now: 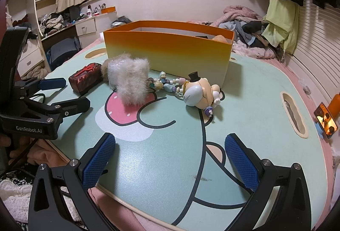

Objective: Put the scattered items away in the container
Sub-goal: 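Reach the right gripper into the box and grasp the black cloth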

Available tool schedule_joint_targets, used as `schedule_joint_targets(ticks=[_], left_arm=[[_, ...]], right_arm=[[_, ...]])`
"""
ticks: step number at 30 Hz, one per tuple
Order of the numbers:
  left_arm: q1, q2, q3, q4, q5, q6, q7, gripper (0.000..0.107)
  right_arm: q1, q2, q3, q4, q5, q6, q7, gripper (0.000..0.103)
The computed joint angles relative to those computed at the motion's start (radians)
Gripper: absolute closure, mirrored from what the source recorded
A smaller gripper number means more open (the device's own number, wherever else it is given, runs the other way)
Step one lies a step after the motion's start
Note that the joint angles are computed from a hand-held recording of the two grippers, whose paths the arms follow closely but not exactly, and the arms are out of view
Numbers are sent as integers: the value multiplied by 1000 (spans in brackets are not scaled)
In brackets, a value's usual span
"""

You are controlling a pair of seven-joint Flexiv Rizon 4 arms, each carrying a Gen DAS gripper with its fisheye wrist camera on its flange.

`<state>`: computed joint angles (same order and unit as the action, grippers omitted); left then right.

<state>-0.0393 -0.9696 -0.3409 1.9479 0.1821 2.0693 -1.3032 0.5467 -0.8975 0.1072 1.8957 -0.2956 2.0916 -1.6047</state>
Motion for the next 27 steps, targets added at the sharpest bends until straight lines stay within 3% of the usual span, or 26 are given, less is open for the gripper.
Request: schedule_joint_targets(ticks=[3,7,9,11,12,14,16,19,23,25,27], left_arm=[[-4,1,2,1,-1,1,-1,4],[-1,1,-1,1,3,-1,0,4],[2,0,-3,-1,5,-3,2,4],[3,0,-4,0,7,-3,3,4],[4,-1,-6,-1,8,-4,3,4],[6,-2,-7,-1,9,-4,4,4],[7,-2,-9,0,10,-5,5,4],[12,-3,-13,-2,14,-7,7,4],[21,-6,-22,-3,23,-9,12,4],[22,-6,-23,-3,23,-10,13,4],[25,-7,-26,-3,26,-12,14,4]], right_arm=[[57,21,-43,14,90,24,-30,10],[-107,47,95,-6,-66,23,69,23],[-183,46,161,-80,-162,-46,151,39],[-212,36,199,-176,-218,-132,230,48],[-192,35,186,-228,-220,-186,254,53],[-126,27,143,-335,-196,-325,261,55],[-136,-24,207,-459,-233,-500,245,55],[-105,-121,266,-659,-213,-780,196,71],[-52,-187,233,-795,-163,-954,188,72],[-27,-191,187,-797,-155,-959,192,74],[15,-181,105,-782,-168,-942,215,87]])
